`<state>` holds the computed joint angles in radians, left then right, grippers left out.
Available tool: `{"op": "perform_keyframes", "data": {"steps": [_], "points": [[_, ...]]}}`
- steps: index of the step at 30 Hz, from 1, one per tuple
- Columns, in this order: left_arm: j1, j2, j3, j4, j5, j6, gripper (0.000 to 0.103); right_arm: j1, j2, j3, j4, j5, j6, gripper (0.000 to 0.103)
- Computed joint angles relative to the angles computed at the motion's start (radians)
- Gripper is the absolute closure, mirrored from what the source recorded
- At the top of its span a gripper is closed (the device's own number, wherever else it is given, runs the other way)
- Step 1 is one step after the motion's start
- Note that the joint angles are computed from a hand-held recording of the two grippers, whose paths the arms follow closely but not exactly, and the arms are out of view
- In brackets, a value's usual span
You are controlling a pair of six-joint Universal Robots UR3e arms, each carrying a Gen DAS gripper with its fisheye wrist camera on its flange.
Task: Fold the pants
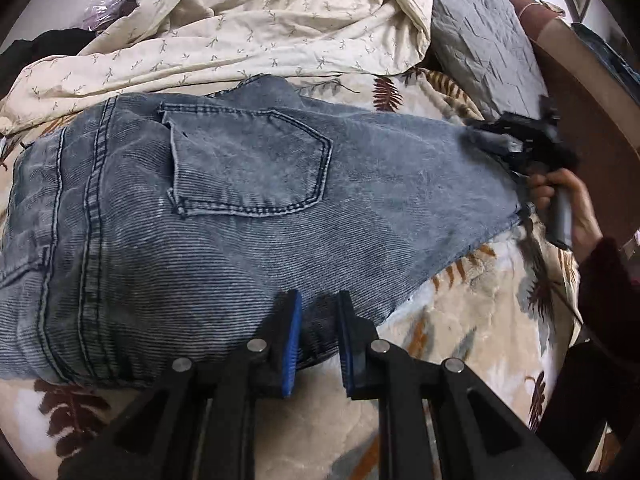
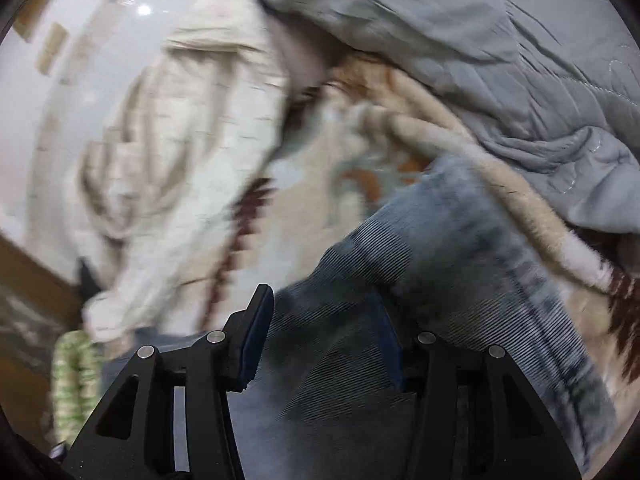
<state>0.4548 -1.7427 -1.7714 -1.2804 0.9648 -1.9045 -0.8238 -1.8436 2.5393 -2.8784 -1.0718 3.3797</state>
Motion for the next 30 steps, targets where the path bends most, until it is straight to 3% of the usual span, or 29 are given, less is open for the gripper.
{"op": "perform_keyframes", "data": {"steps": [3,5,7,12,14,15,16,18,22,24,26,30], "points": [[0.016,0.038,-0.039,0.013,0.000,0.040,0.083,0.063,0.073,-0.007,-0.099,-0.083,0.025,0.057],[0.017,0.045,-0.040,0.009,0.002,0.051,0.083,0.175,0.063,-0.073,-0.045,-0.222,0.070,0.054],[0.025,0.037,-0.011,-0.030,-0.013,0.046,0.084,0.247,0.030,-0.097,-0.032,-0.283,0.094,0.052],[0.095,0.139,-0.069,-0.044,-0.125,0.098,0.082,0.318,-0.060,-0.158,0.044,-0.167,0.083,0.048],[0.119,0.177,-0.128,0.036,-0.176,0.047,0.071,0.404,-0.013,-0.236,0.043,-0.163,0.096,0.048],[0.124,0.199,-0.184,0.153,-0.192,-0.030,0.059,0.442,0.015,-0.272,0.042,-0.147,0.101,0.048],[0.126,0.208,-0.227,0.253,-0.197,-0.095,0.050,0.477,0.049,-0.307,0.039,-0.120,0.106,0.047],[0.123,0.199,-0.283,0.427,-0.192,-0.206,0.048,0.571,0.158,-0.407,0.045,-0.099,0.132,0.043],[0.058,0.096,-0.281,0.680,-0.034,-0.349,0.047,0.747,0.472,-0.749,0.137,-0.149,0.189,0.042],[0.054,0.048,-0.218,0.619,0.014,-0.362,0.048,0.785,0.602,-0.906,0.201,-0.127,0.231,0.042],[0.082,0.041,-0.182,0.534,-0.015,-0.335,0.048,0.820,0.736,-1.067,0.234,-0.110,0.287,0.046],[0.057,0.015,-0.169,0.546,0.027,-0.310,0.048,0.873,0.926,-1.349,0.364,-0.147,0.318,0.060]]}}
